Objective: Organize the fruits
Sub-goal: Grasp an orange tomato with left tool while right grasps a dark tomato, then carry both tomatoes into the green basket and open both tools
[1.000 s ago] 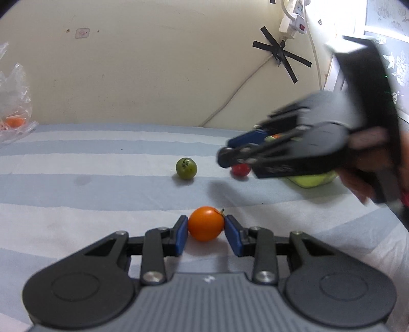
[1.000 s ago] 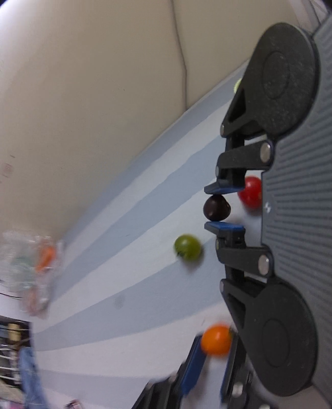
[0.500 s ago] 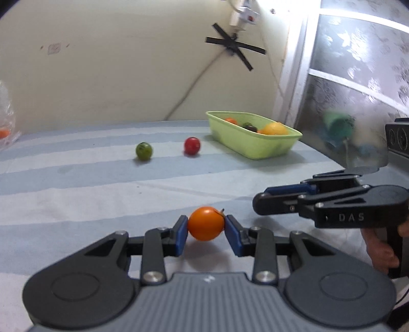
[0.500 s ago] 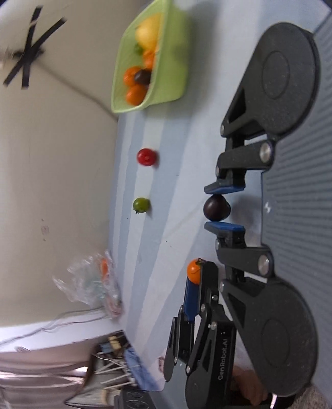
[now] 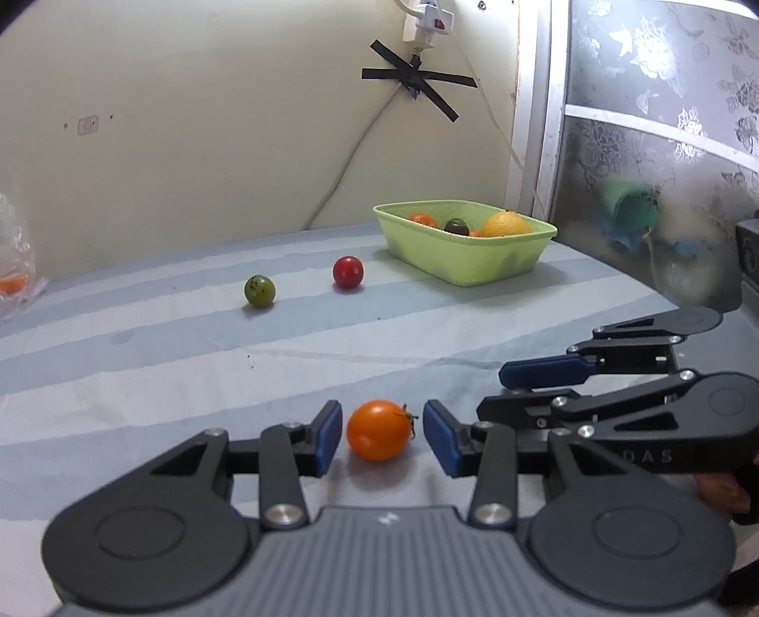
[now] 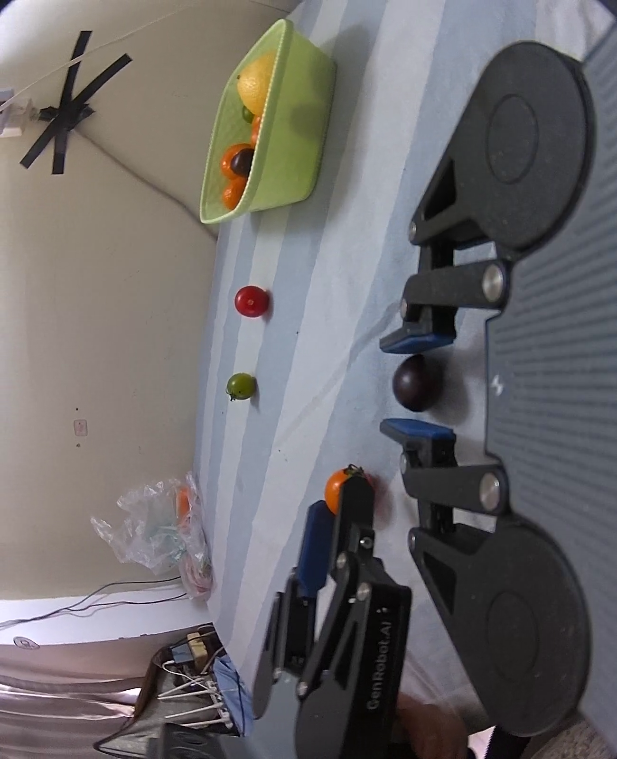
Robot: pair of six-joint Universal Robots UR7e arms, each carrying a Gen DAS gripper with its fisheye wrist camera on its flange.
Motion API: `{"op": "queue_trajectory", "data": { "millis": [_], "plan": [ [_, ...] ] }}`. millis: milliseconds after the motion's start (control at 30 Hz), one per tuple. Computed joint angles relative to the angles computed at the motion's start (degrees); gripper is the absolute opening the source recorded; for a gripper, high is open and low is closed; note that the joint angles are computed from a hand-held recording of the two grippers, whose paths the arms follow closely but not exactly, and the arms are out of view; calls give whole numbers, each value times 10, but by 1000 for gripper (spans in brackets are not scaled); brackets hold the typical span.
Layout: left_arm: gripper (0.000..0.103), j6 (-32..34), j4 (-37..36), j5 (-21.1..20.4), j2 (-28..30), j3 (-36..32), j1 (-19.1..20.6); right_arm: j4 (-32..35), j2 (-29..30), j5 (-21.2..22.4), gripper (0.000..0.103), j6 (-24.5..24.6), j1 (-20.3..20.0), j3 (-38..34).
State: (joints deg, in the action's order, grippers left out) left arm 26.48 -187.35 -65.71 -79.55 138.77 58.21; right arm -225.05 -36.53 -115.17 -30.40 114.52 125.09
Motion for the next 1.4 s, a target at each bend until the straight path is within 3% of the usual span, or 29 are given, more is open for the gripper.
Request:
{"op": "queue_trajectory", "data": {
  "millis": [333,500,767,900,1067,1200,1400],
  "plan": [
    [38,3,1,31,19,-3,-7,-63,17,-11,33,-16,8,23],
    [33,8,-16,46,27,3,-14,-69,20,-24,33,-15,16,31],
    [32,-8,7,9,31,-22,-19,-78,10,-7,27,-16,7,37],
    [32,-15,21,-32,60,-71,-28,-101,-6,1,28,-25,-9,13],
    [32,-7,23,-76,139,-165,-32,-148,-6,-3,28,-79,-30,-42],
    [32,-40,97,-110,208,-272,-9,-146,-4,-4,29,-104,-50,-90],
    [33,-67,162,-116,282,-376,10,-139,19,-19,32,-131,-74,-149]
  ]
}}
